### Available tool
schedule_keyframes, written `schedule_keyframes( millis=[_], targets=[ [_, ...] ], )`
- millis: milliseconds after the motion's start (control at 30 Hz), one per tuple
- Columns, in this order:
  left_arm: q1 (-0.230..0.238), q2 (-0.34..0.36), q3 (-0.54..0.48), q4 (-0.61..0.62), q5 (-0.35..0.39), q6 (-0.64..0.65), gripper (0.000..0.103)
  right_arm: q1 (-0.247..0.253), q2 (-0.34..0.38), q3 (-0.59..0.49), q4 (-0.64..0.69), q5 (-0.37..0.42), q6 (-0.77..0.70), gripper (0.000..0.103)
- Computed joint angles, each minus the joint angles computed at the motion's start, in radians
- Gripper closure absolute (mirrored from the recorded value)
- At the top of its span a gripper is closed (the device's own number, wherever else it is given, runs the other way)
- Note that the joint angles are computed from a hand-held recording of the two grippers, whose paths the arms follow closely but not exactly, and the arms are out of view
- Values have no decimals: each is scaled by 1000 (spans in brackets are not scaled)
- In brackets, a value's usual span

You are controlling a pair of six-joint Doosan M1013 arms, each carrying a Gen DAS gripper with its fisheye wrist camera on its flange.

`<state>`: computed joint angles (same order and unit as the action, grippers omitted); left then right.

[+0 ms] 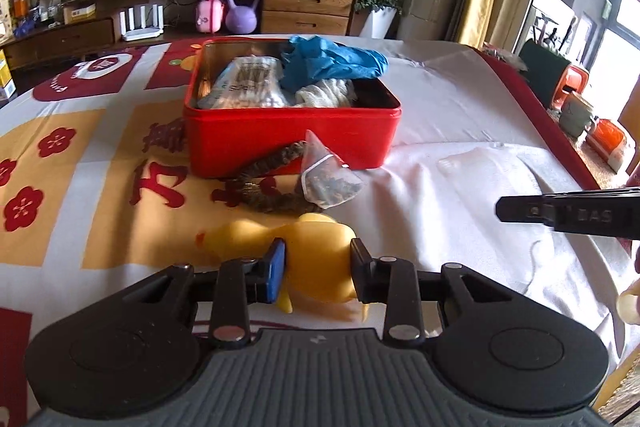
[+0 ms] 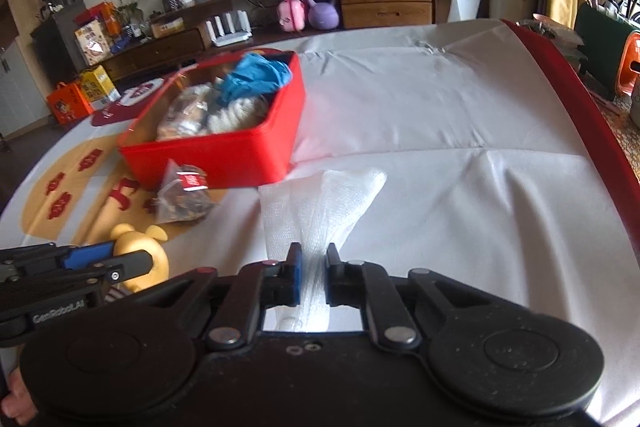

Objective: Organize soft objects
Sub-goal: 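Grasp the yellow rubber chicken with the left gripper while the right gripper grasps the white mesh cloth, then carry the rubber chicken with the left gripper while the right gripper carries the mesh cloth into the tin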

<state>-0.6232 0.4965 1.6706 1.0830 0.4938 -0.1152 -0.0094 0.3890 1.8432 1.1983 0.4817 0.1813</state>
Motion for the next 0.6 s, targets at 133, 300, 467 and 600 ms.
schedule_keyframes(
  millis=[133,300,467,600],
  targets=[
    [-5,-29,25,29,7,-37,70,-9,-27,8,0,38,6,94],
    [-14,-66,57,111,1,-103,70,-14,-59,20,-5,78,-4,94],
    [-19,-91,65,148,-4,-124,70,-15,-88,26,8,109,-21,94],
    [-21,-109,63,183,-1,-138,70,-14,-105,21,13,125,-21,94]
  ],
)
